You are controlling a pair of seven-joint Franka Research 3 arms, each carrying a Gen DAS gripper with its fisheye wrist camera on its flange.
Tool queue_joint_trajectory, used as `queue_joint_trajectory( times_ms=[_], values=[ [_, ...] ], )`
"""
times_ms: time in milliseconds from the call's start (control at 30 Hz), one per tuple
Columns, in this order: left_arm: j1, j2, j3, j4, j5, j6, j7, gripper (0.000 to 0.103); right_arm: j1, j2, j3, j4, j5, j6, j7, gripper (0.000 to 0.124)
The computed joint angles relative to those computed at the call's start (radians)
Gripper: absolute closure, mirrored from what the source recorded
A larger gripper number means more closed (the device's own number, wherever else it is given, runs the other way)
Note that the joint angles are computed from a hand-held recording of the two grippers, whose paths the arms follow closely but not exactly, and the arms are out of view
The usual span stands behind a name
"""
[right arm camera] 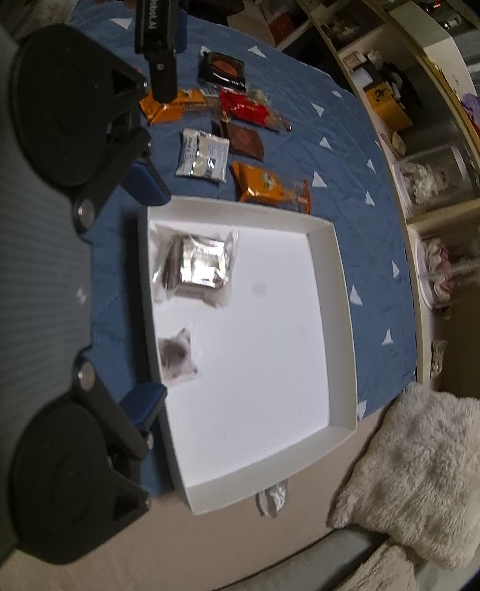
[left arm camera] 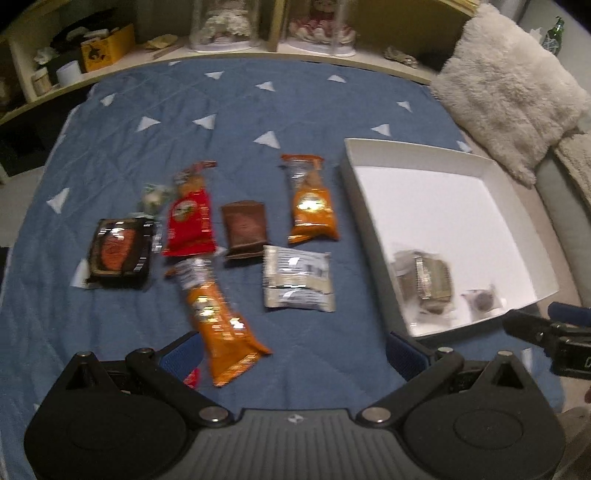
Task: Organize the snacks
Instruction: 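Move both tools back to the snacks and grasp the orange bar with the right tool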
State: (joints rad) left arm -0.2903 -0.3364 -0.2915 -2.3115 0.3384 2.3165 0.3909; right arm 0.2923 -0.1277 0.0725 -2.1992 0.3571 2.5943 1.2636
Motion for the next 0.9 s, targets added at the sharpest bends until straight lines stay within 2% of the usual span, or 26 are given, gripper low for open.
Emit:
queue_joint_trajectory(
  times_ms=[233, 433, 700, 900],
  values=[
    [0.021, -0.080, 0.010, -0.073, 0.029, -0.057, 0.008, 0.000, 0.045, 0.025, 0.021, -0.003, 0.068, 0.067, -0.057, 0.021],
    [0.045, -0.143, 0.030, -0.151, 0.010, -0.046, -0.023, 0.000, 0.084, 0.068, 0.041, 0.018, 0.121, 0.104, -0.107, 0.021],
    [0.074, -0.231, 0.079, -0.283, -0.034, 0.085, -0.017, 0.000, 0.127, 0.123, 0.066, 0.046, 0.228, 0.130, -0.227, 0.021],
    [0.131, -0.259, 0.075, -0.337, 0.025, 0.183, 0.026, 0.000, 0.132, 0.179, 0.081, 0.099, 0.307, 0.099, -0.281, 0.021]
  ],
)
